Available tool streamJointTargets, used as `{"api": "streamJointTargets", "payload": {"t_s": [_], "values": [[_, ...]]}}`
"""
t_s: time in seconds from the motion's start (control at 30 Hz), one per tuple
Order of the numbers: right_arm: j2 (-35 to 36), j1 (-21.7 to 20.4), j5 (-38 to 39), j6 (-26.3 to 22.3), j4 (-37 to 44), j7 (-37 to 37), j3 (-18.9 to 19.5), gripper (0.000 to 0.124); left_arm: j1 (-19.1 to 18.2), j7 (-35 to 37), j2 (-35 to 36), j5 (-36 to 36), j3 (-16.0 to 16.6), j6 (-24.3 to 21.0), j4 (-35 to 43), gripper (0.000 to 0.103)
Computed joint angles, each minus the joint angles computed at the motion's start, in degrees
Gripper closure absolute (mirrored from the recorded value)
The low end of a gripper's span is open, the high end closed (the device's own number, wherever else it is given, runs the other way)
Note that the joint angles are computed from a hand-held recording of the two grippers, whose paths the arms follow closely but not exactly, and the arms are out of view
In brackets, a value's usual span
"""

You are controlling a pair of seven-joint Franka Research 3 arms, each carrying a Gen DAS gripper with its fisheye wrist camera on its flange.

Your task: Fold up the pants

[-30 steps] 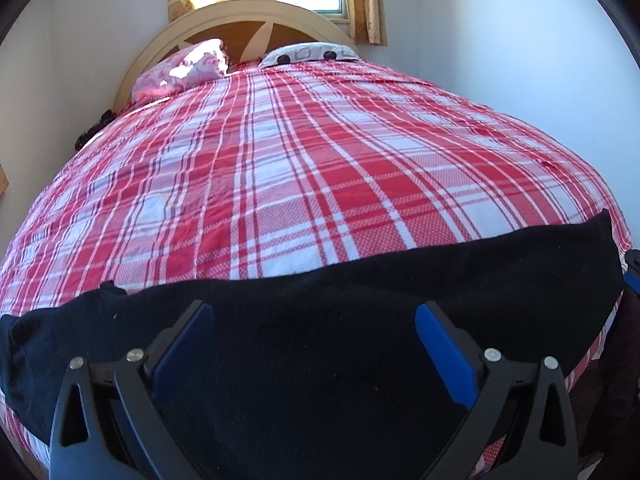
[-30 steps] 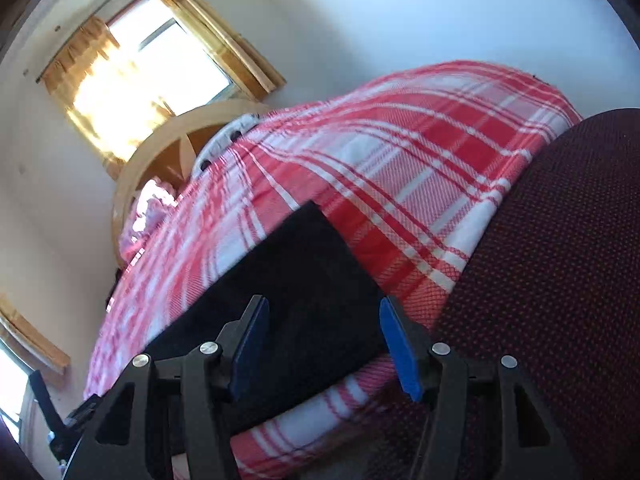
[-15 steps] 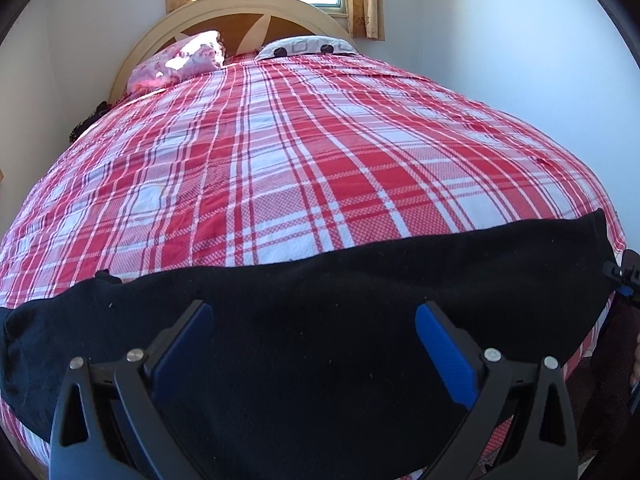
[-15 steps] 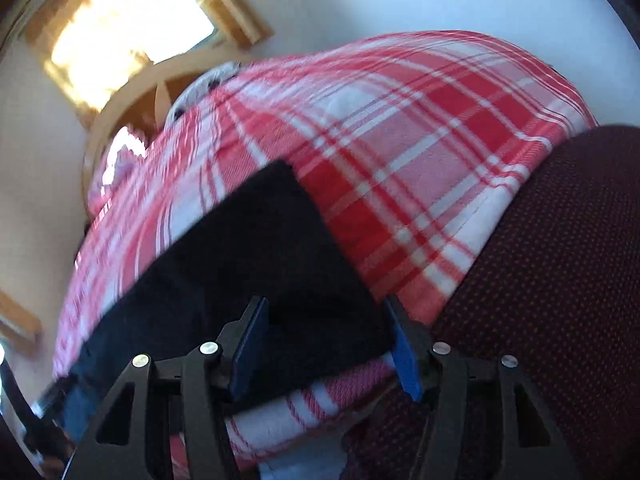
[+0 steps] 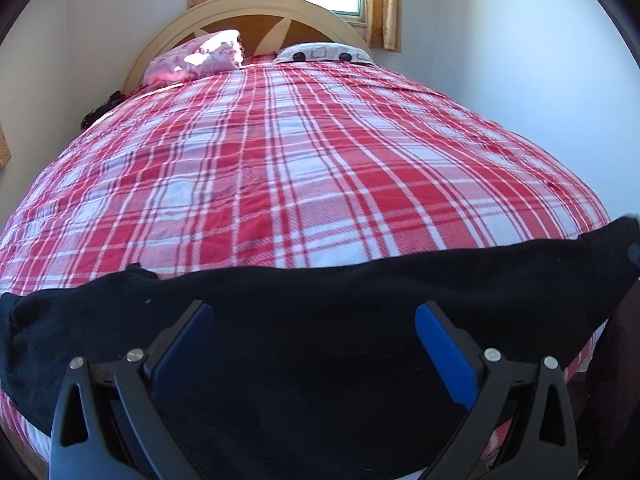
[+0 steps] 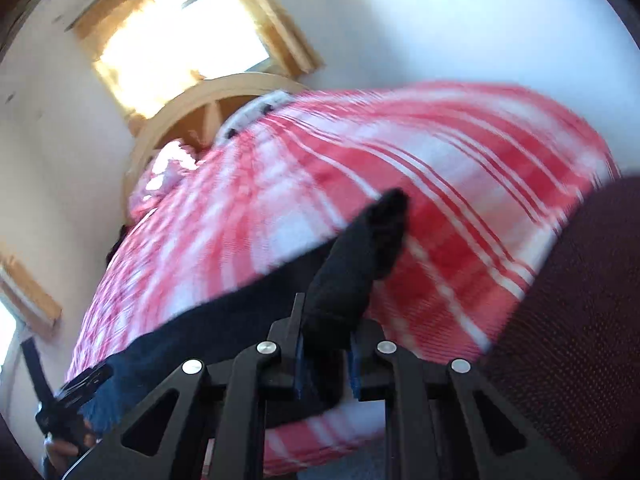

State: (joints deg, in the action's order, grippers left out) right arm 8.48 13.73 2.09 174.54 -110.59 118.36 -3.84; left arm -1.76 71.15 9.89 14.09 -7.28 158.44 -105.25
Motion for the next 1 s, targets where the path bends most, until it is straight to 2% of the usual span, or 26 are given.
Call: {"api": "streamJointTargets", "payload": {"t_s": [0.03,0.07,0.13,0.27,0.43,0.53,0.6,0.63,0.67,0.73,0.87,0.9,0.93,0.97,1.0], "values": [[0.07,-0.05,1.5,0.3,1.46,-3.31,1.77,0.107,-0.03,-0.82,-0.31,1.07,0.55,0.22,-0.39,0.0],[0.49,-1.69,5.45,0.01,3.28,-8.86,5.51,0.107,0.06,-1.46,-0.52,1.87,0.95,0.41,-0.69,0.0],[2.43,-2.19,11.02,-2.52,8.22,-18.98,10.52,0.107,0.74,-2.49,-1.22,2.46,1.57,0.89,-1.71,0.0],[9.61,-0.61,17.26,-7.77,18.85,-32.5,16.43,0.107,2.49,-4.83,-2.93,2.8,2.73,1.66,-4.1,0.0],[20.77,9.48,11.71,-14.53,31.91,-36.0,13.51,0.107,4.52,-9.12,-4.9,5.78,4.27,1.84,-6.7,0.0],[24.92,18.11,2.47,-15.12,35.4,-31.54,5.68,0.106,5.8,-11.14,-5.46,6.65,4.74,1.97,-7.76,0.0],[27.08,20.87,-0.92,-15.3,37.25,-28.53,3.04,0.1,6.5,-12.07,-5.7,6.87,4.92,2.07,-8.37,0.0],[28.16,21.25,-1.9,-16.03,38.55,-27.8,2.59,0.087,6.79,-12.26,-5.73,6.83,4.92,2.12,-8.54,0.0],[28.16,21.03,-2.07,-15.57,38.04,-27.97,3.21,0.068,7.08,-12.23,-5.62,6.57,4.91,2.22,-8.61,0.0],[28.03,19.56,-0.54,-13.23,37.07,-30.2,6.27,0.049,7.43,-11.7,-5.32,5.89,4.73,2.15,-8.41,0.0],[26.95,11.88,7.63,-11.77,34.7,-41.96,17.98,0.047,7.85,-10.35,-5.47,4.64,4.41,3.01,-8.61,0.0],[25.81,8.52,12.6,-10.37,32.56,-46.42,22.7,0.047,7.93,-9.31,-5.6,4.07,4.26,3.33,-8.75,0.0],[24.4,4.55,21.58,-8.84,30.69,-53.78,27.7,0.047,7.84,-8.95,-5.7,4.42,4.24,3.52,-8.78,0.0],[23.33,2.08,26.55,-6.85,28.93,-57.88,30.71,0.047,7.72,-8.89,-5.71,4.99,4.26,3.66,-8.72,0.0],[21.6,0.28,29.37,-4.42,26.91,-59.08,31.98,0.047,7.63,-8.09,-5.67,4.84,4.09,3.81,-8.64,0.0]]}}
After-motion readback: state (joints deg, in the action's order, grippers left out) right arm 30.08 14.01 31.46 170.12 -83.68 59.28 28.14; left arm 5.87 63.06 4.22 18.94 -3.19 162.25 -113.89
